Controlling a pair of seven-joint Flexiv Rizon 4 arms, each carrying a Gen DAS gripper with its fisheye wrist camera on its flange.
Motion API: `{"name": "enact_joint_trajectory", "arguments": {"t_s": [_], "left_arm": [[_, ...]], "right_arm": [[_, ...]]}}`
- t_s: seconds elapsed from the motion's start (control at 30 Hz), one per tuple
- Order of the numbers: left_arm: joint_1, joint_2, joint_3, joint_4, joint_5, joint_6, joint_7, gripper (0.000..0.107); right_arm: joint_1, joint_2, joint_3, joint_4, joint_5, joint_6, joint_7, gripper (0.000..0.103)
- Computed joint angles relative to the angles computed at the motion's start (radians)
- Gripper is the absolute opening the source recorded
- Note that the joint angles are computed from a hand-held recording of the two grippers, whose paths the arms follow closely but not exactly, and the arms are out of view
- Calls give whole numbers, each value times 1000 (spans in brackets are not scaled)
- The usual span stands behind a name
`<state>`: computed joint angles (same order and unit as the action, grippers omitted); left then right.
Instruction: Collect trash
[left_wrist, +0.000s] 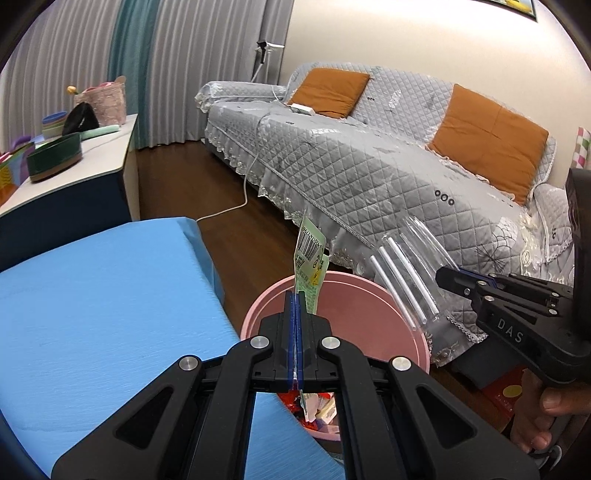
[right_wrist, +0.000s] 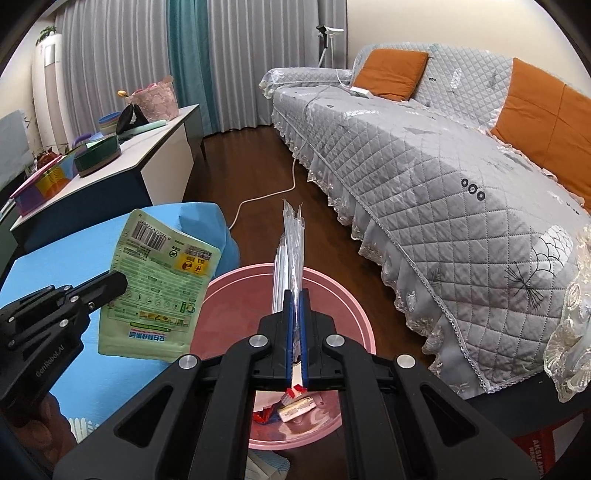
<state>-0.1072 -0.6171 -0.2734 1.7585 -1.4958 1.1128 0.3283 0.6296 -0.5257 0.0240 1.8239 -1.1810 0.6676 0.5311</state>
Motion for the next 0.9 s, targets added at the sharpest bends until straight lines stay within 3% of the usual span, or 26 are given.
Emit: {"name": "enact_joint_trajectory", "arguments": {"t_s": [0.17, 0.27, 0.3, 0.33, 0.6, 0.73, 0.8, 0.9], "left_arm": [[-3, -1, 3, 0, 25, -3, -8, 1], [8, -6, 2, -6, 56, -17, -49, 14], [12, -7, 0, -8, 57, -16, -55, 18], [16, -7, -3, -9, 53, -14, -54, 25], [33, 1, -6, -8, 57, -18, -80, 30], [45, 34, 6, 12, 44, -28, -82, 48], [51, 59, 19, 25, 37, -32, -86, 54], [55, 99, 37, 51, -3, -24, -61, 64]], "right_arm": [[-3, 2, 2, 4, 9, 0, 5, 8], [-2, 5, 2, 8, 23, -8, 23, 48], [0, 7, 2, 9, 24, -15, 28, 54], [0, 8, 2, 11, 22, -16, 33, 54], [3, 12, 5, 7, 8, -20, 50, 54], [14, 20, 5, -6, -14, -35, 53, 56], [25, 22, 7, -20, -24, -55, 41, 62], [51, 23, 9, -53, -47, -98, 23, 81]]}}
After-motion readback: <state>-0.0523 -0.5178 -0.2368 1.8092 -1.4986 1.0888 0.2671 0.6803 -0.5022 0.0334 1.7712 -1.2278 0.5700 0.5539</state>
